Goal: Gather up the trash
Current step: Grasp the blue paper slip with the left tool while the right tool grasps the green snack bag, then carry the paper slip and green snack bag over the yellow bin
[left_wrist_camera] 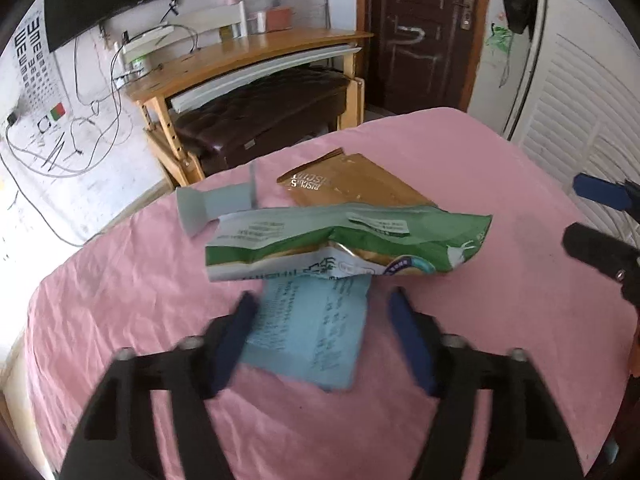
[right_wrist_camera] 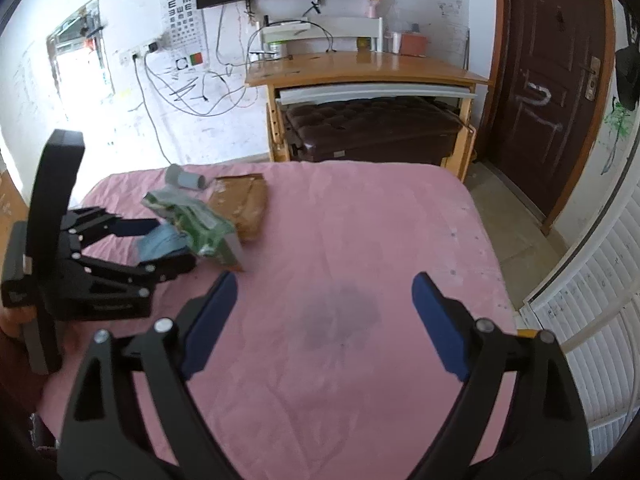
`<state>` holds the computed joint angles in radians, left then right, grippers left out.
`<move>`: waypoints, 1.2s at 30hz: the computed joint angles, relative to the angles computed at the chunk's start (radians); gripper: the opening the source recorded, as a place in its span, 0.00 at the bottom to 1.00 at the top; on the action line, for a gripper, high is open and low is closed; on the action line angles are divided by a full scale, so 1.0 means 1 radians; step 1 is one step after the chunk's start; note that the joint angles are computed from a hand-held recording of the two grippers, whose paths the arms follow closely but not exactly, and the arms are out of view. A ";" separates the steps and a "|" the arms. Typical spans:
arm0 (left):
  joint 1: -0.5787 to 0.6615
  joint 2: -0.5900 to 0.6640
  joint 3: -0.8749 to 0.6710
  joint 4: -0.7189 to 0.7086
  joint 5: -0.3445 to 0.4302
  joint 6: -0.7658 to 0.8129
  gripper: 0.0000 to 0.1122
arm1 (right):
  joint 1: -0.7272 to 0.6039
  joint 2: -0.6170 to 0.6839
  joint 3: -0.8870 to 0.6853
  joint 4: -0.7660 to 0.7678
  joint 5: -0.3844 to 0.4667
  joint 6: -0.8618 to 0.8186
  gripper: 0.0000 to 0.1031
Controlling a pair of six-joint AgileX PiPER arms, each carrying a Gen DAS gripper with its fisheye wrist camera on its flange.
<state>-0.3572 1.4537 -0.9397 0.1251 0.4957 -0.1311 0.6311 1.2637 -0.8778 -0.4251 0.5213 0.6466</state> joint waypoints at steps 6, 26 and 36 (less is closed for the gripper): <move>-0.024 -0.035 0.033 0.034 0.003 -0.039 0.42 | 0.048 0.010 -0.018 -0.040 0.019 0.033 0.85; 0.234 -0.482 0.313 -0.264 0.101 0.324 0.42 | 0.161 0.241 -0.207 -0.015 0.006 -0.110 0.85; 0.486 -0.489 0.329 -0.574 0.153 0.671 0.43 | 0.128 0.368 -0.307 0.166 0.056 -0.257 0.72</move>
<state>0.1293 0.9645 -0.6107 -0.4489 0.6486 0.5399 0.7588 1.6319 -1.1851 -0.2593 0.5772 0.3899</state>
